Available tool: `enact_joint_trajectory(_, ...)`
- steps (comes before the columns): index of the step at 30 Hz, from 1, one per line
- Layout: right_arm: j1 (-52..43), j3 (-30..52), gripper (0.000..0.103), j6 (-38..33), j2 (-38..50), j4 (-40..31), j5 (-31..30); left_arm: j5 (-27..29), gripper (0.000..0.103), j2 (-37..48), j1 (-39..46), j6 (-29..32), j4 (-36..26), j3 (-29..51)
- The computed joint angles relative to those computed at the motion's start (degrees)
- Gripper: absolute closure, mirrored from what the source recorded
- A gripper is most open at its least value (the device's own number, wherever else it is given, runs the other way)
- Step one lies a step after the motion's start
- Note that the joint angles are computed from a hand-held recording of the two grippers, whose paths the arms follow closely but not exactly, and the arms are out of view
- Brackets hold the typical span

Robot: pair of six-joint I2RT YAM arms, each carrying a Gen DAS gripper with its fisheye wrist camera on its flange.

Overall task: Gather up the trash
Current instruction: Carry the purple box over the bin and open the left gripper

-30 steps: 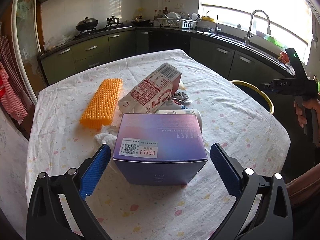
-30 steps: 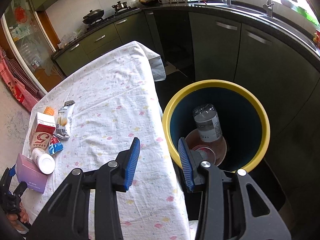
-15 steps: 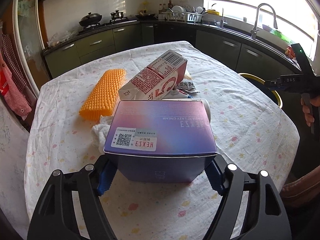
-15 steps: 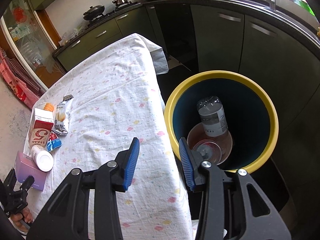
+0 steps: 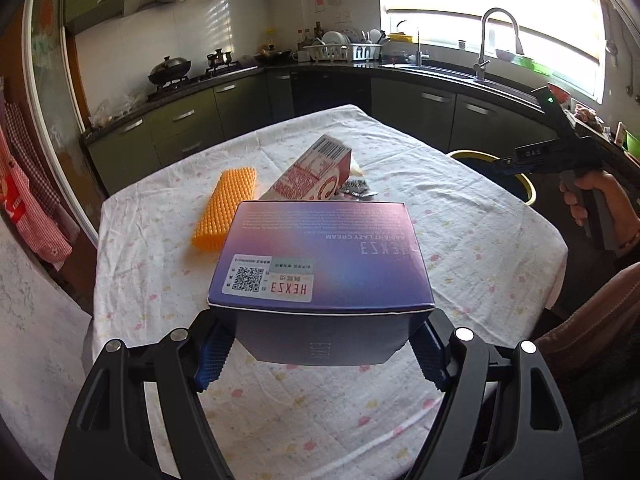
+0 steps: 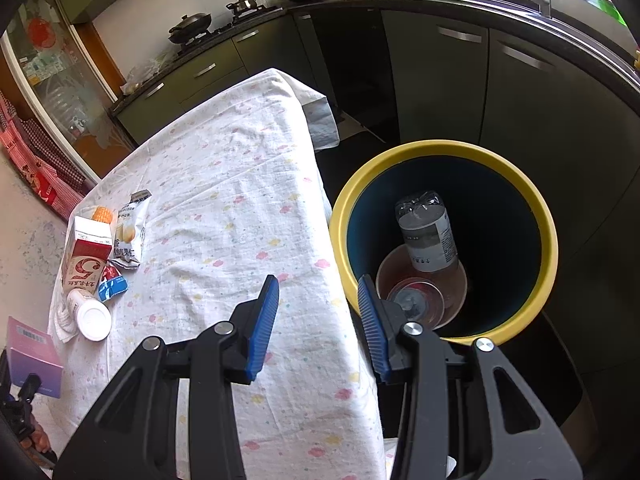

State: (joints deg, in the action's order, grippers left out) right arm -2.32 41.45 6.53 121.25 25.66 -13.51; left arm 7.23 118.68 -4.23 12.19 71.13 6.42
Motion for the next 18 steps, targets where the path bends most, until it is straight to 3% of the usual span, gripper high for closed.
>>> enact_joint_trajectory(5, -1.03, -1.61, 0.063, -0.25, -1.40, 1.02, -0.64, 2.63, 0.027, -15.07, -2.14, -0.70, -13.97, 0.75)
enact_joint_trajectory(8, -3.16, -3.50, 0.063, -0.55, -2.48, 2.84, -1.30, 2.46, 0.027, -19.02, -6.91, -1.78, -19.89, 4.35)
enact_joint_trajectory(14, -11.75, -6.42, 0.063, -2.10, -3.81, 5.63, -2.87, 1.20, 0.027, -15.57, -18.95, -3.05, -29.11, 17.57)
enact_joint_trajectory(18, -18.98, -6.82, 0.063, -3.88, -3.22, 6.26, -4.44, 0.84, 0.027, -8.43, -26.04, -2.64, -38.02, 32.33)
